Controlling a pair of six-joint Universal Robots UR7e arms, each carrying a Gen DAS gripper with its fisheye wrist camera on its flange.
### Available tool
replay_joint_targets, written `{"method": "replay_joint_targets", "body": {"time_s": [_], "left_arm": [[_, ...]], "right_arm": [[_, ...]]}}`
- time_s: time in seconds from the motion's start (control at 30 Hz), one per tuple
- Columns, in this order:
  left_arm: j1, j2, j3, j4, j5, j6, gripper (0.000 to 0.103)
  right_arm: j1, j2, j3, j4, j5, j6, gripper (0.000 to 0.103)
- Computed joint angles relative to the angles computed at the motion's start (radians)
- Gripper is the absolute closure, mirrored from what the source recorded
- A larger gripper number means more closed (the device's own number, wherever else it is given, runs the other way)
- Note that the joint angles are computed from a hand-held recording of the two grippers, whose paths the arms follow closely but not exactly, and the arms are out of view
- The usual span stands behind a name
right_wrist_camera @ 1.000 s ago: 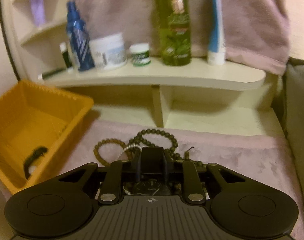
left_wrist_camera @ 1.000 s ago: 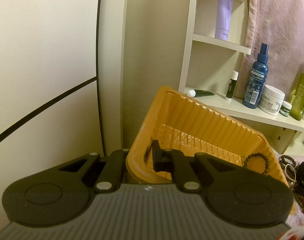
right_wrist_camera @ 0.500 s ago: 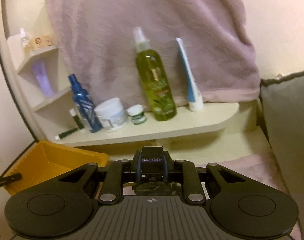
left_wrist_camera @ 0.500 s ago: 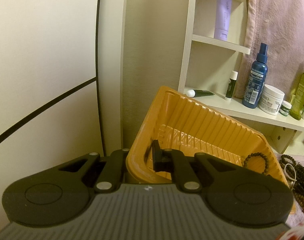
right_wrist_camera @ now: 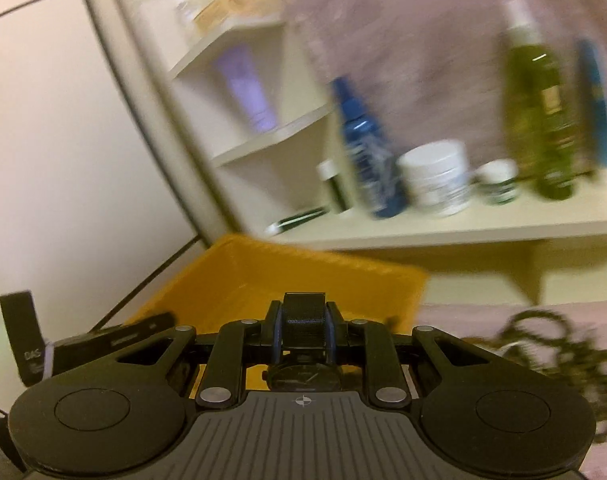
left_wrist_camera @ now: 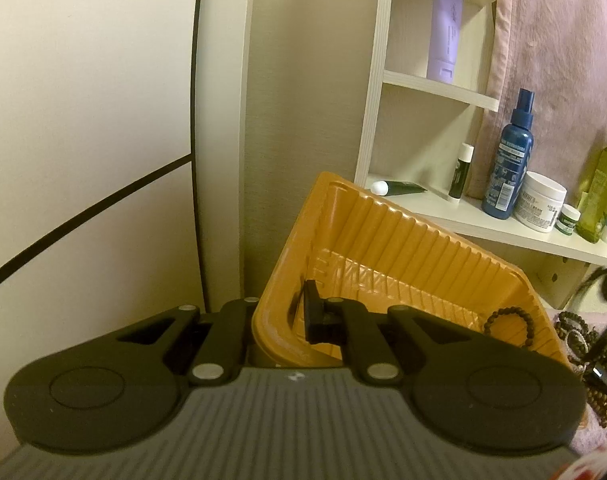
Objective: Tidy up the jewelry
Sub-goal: 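Carry the black watch over the orange tray and open the right gripper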
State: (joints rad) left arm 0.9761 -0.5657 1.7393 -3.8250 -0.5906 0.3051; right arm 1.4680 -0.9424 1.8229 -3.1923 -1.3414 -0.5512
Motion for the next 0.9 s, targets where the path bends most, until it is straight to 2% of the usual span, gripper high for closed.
{"method": "replay_joint_targets", "body": {"time_s": [0.17,0.57,0.77,0.8,0.83,0.87,0.9], "left_arm": [[0.002,-0.005,0.006,0.002,-0.006,-0.002,0.095],[0.002,-0.007,0.009,0.002,-0.009,-0.006,0.095],[0.003,-0.006,0.007,0.006,-0.006,-0.007,0.095],[0.002,-0.006,0.007,0.006,-0.005,-0.006,0.095],[0.003,-0.006,0.007,0.007,-0.006,-0.007,0.095],[0.003,-0.006,0.007,0.007,-0.006,-0.007,0.095],[0.002,-0.006,0.006,0.007,-0.005,-0.007,0.095]], "right_arm": [[0.029,0.064,-0.051,0.055,-0.026,-0.001,0.082],[0.054,0.134,-0.091,0.088,-0.174,0.014,0.082],[0.061,0.158,-0.102,0.068,-0.180,0.006,0.081],[0.063,0.162,-0.105,0.061,-0.185,0.003,0.079],[0.066,0.165,-0.106,0.051,-0.189,-0.002,0.072],[0.066,0.167,-0.104,0.038,-0.186,-0.008,0.060],[0.063,0.166,-0.098,0.018,-0.174,-0.011,0.055]]}}
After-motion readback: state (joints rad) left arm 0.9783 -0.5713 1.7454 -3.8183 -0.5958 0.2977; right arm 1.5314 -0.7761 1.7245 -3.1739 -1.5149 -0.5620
